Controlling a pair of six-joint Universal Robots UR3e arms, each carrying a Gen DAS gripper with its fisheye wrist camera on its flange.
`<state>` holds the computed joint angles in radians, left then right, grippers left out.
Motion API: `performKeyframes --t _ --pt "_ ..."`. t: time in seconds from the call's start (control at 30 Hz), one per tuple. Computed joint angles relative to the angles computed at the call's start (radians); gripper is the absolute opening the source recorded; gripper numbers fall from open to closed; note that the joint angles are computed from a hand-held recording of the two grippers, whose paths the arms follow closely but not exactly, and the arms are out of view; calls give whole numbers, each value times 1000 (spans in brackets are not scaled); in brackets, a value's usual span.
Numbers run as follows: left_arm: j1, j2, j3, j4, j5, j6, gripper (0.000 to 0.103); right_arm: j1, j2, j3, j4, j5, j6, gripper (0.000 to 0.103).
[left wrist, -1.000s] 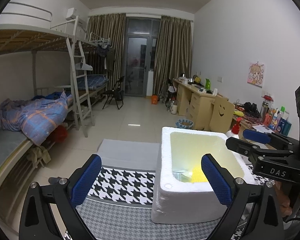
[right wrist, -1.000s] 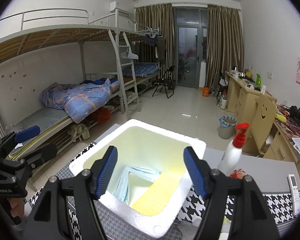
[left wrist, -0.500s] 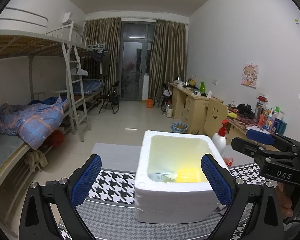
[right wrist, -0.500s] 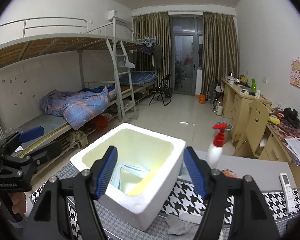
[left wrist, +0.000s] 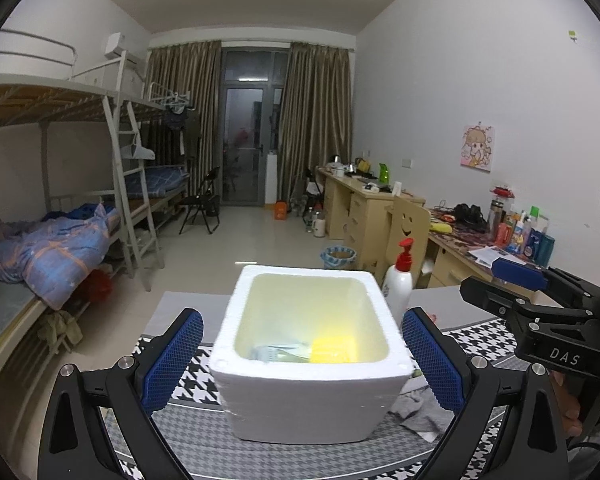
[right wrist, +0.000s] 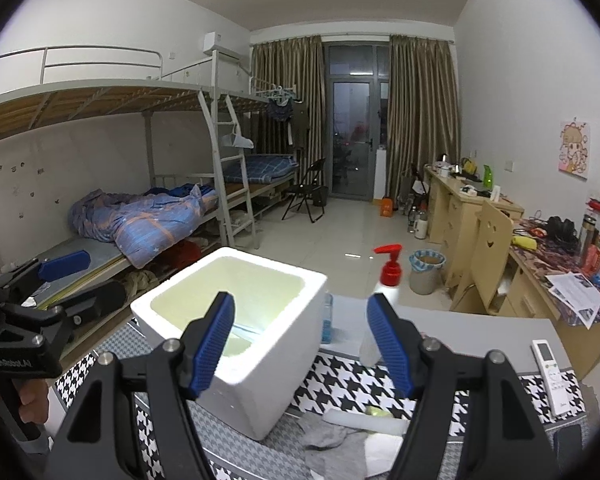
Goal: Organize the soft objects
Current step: 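Withdraw both open grippers from box back toward the table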
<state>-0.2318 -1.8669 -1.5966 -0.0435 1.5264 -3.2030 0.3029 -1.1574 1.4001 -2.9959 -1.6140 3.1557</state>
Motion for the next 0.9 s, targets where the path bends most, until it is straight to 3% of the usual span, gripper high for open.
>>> performKeyframes --t 0.9 --pt "-154 -73 61 21 37 26 100 -113 -229 395 -169 -23 21 73"
